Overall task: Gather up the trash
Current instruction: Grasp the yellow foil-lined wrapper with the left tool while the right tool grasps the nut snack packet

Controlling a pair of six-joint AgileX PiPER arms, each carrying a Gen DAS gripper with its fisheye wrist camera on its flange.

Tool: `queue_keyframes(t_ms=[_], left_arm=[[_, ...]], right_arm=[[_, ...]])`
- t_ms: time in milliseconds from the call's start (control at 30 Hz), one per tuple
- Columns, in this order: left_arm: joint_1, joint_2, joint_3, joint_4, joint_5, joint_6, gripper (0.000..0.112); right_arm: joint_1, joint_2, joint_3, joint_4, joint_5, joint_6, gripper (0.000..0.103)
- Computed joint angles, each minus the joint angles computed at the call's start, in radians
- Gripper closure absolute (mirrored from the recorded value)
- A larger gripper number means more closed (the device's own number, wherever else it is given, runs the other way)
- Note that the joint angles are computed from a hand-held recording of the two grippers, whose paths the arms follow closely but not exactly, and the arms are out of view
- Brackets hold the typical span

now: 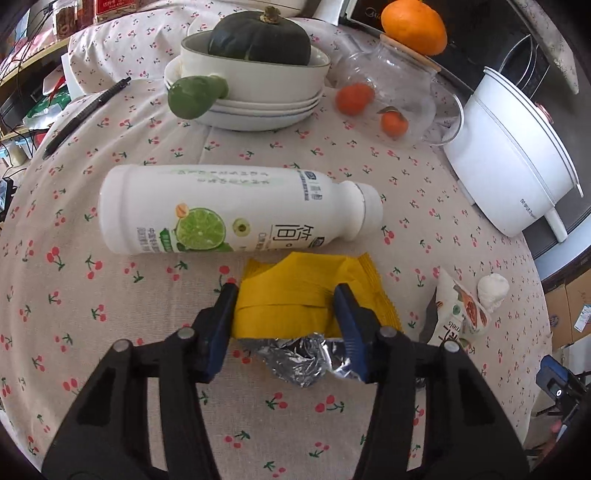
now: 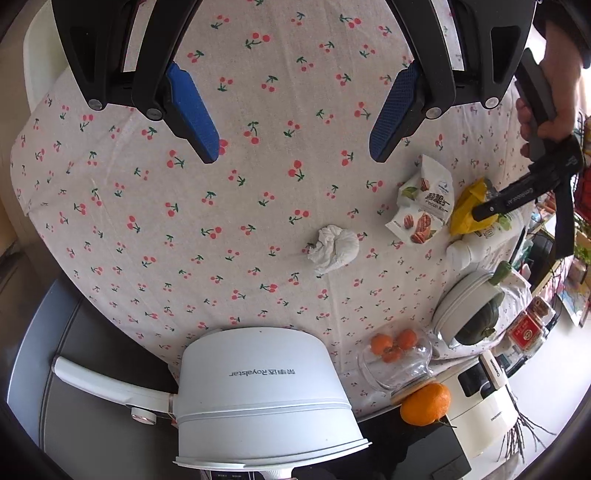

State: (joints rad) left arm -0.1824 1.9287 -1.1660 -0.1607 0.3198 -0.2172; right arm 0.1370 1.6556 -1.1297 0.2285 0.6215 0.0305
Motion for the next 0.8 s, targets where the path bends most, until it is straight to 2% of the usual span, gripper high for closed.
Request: queue_keyframes(t_ms=[33,133,200,333,433,500,567,633,700,733,800], left_arm=[[0.000,0.003,-0.002,-0.021,0.008,0.037,0.084],[-0.006,-0.028,0.031,-0.051,-0.006,0.096,0.095],[-0.013,-0.069,0.049,-0.018,-0.001,0.089,0.099],[-0.013,-0.189,0.099,0.067,0.022,0.063,0.100],[-0.033,-0.285,0.164,0.258,0.036,-0.089,0.101],[-0.020,-0.334,0.205,0.238,0.046,-0.078,0.101],[0.003,-0.366,0.236,0.178,0.059,-0.034,0.101],[0.007,-0.383,0.257,0.162,0.067,-0.029,0.101],[-0.007,-0.402,0.283,0.215,0.069,-0.077,0.101],[-0.018,-0.411,0.293,0.251,0.070,-0.111,0.101],[-0.032,-0.427,0.310,0.292,0.073,-0.153,0.101]], right_arm=[[0.007,0.006,-0.005,0.019,-0.011,-0.010,0.018],[0.032,0.036,-0.025,0.076,-0.041,-0.040,0.018],[0.051,0.072,-0.049,0.121,-0.046,-0.061,0.018],[0.109,0.149,-0.104,0.145,-0.058,-0.054,0.019],[0.140,0.213,-0.170,0.171,-0.053,-0.049,0.019],[0.162,0.262,-0.225,0.154,-0.052,-0.016,0.019],[0.187,0.317,-0.288,0.101,-0.048,0.036,0.024],[0.202,0.381,-0.351,0.092,-0.024,0.041,0.046],[0.222,0.389,-0.342,0.061,-0.078,0.047,0.059],[0.228,0.391,-0.343,0.054,-0.077,0.038,0.069],[0.235,0.379,-0.325,0.021,-0.089,0.051,0.075]])
